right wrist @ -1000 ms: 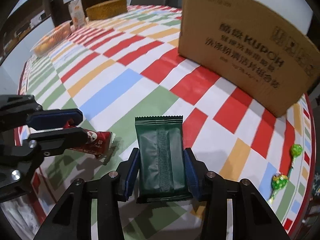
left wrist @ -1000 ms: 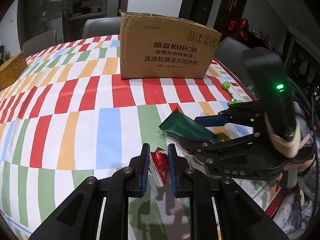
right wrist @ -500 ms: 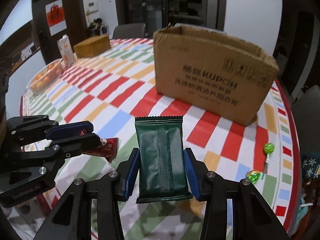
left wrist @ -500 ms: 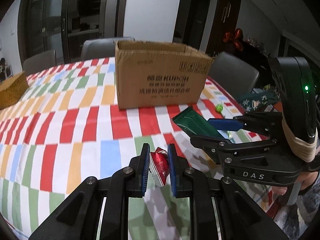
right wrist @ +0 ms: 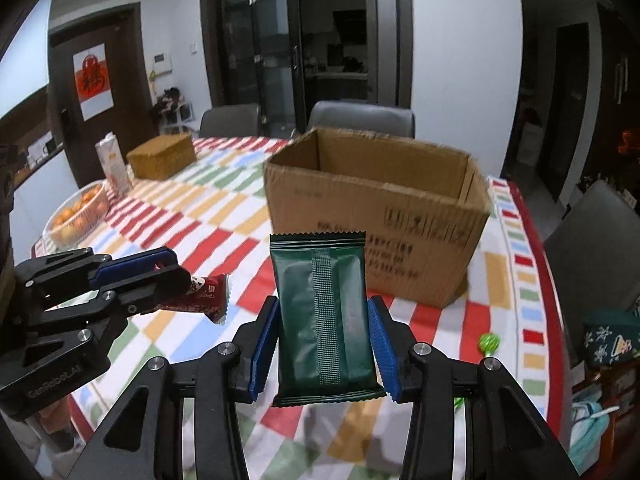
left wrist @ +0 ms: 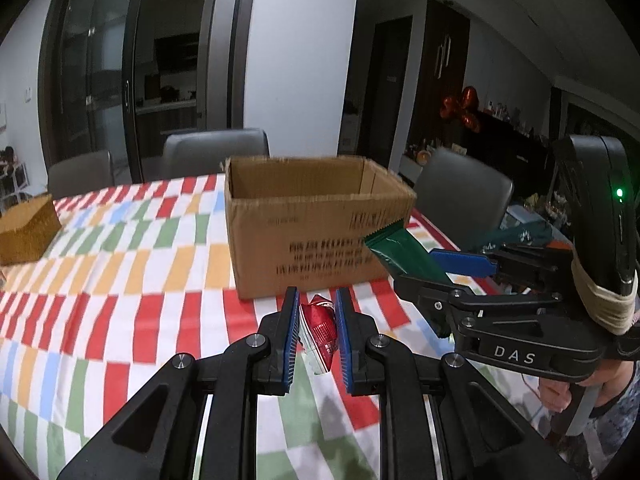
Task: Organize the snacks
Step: 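Carry the red candy and green packet over the box with both tools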
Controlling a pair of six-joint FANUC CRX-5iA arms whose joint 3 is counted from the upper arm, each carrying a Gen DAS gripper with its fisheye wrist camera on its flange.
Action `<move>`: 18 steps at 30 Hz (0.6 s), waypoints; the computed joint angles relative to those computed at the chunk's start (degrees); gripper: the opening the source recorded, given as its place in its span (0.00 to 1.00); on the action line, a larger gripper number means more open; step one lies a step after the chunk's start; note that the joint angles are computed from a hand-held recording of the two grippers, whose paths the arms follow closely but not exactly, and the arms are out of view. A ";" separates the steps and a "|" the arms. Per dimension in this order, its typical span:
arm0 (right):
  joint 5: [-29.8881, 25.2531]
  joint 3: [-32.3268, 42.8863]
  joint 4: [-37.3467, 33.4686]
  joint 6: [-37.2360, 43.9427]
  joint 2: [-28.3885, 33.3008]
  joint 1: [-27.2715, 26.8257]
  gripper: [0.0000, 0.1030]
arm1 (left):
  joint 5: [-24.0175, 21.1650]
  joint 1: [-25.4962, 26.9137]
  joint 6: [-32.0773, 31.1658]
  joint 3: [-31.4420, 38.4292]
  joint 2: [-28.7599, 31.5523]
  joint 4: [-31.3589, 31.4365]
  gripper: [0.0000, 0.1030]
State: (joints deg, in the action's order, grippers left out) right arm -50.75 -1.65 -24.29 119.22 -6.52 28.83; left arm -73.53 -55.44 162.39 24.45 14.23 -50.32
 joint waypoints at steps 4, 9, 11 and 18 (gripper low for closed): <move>0.51 1.87 -0.92 -0.46 0.66 -0.83 0.44 | 0.13 0.61 -1.16 1.50 0.18 -1.26 0.18; 1.78 4.00 -1.23 -1.16 1.62 -1.40 0.44 | 0.86 1.83 -3.01 3.16 0.26 -2.15 0.18; 2.31 4.66 -1.10 -1.40 1.97 -1.44 0.44 | 0.64 2.04 -3.94 4.11 0.47 -2.96 0.18; 3.32 8.69 -0.98 -2.60 4.44 -1.87 0.44 | 0.98 3.54 -8.04 7.52 1.35 -4.85 0.18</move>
